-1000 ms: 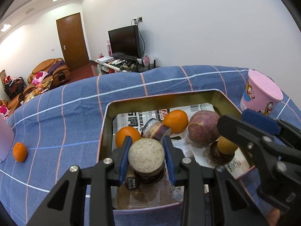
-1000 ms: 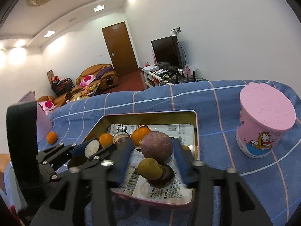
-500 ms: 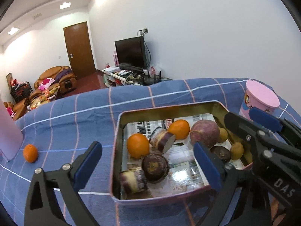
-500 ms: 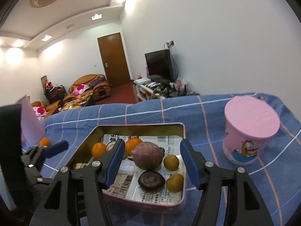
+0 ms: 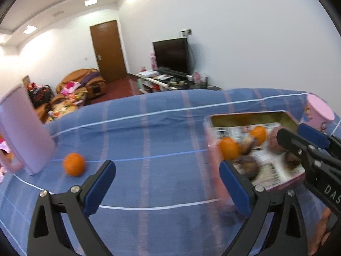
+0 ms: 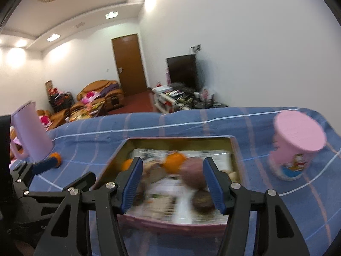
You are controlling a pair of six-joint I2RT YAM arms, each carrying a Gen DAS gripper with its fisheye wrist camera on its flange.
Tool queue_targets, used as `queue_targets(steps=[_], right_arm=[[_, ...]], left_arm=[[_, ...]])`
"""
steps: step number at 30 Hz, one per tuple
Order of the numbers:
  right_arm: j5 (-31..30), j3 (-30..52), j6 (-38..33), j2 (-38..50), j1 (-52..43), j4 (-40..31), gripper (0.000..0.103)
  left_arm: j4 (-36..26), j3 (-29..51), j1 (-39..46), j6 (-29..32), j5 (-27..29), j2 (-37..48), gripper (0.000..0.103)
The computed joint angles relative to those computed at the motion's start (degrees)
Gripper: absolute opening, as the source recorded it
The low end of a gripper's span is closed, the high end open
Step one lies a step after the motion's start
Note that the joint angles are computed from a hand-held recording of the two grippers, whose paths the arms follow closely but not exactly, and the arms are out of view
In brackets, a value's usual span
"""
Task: Organize fruits
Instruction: 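Move the open left gripper to the last loose orange, then close the left gripper on the orange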
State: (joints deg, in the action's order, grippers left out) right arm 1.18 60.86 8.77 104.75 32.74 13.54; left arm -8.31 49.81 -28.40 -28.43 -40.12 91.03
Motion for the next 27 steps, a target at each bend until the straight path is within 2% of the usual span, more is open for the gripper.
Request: queue_targets(steps=[6, 8, 12, 13, 14, 16, 18, 20, 23, 27], right_arm=[[0.7, 8.4, 0.8, 5.8, 7.9, -4.4, 0.060], [-0.3, 13.1, 0.8, 8.9, 10.5, -7.4, 0.043], [-2.7, 21.5, 2.2, 14.9, 13.5, -11.4, 0.041], [-4.4, 24.8, 2.9, 17.0, 14.1, -13.3, 0.041], [-6.1, 28.1, 4.2, 19.2, 14.6, -15.1, 0.041], [-10.1, 34.7, 6.7, 23.5, 14.9, -18.8, 0.042], [-14.3, 41.5, 8.9, 28.0, 15.0, -23.1, 0.042], [-16.6, 46.0, 11.7, 31.3, 15.5, -25.2, 0.042], [-23.1, 53.3, 18.0, 37.3, 15.0, -26.8, 0.042], [-25.8, 61.6, 18.8, 42.9, 15.8, -30.9, 0.042]], left_arm=[[0.3, -8.7, 10.4, 3.8, 1.5, -8.5, 0.100], [0.5, -11.1, 15.3, 5.5, 2.1, -10.9, 0.099], [2.3, -13.6, 25.6, 9.3, 8.4, -13.7, 0.098], [2.4, -13.4, 28.1, 9.9, 10.0, -13.6, 0.095], [2.7, -13.3, 30.2, 10.4, 12.3, -13.4, 0.087], [2.8, -12.6, 35.8, 10.8, 19.5, -12.8, 0.079], [3.1, -11.5, 39.6, 10.4, 24.4, -11.2, 0.077], [4.0, -10.4, 42.8, 10.4, 28.8, -9.6, 0.065], [4.4, -7.6, 46.1, 9.8, 35.8, -6.2, 0.065], [4.6, -5.6, 48.0, 8.7, 41.9, -3.1, 0.059]])
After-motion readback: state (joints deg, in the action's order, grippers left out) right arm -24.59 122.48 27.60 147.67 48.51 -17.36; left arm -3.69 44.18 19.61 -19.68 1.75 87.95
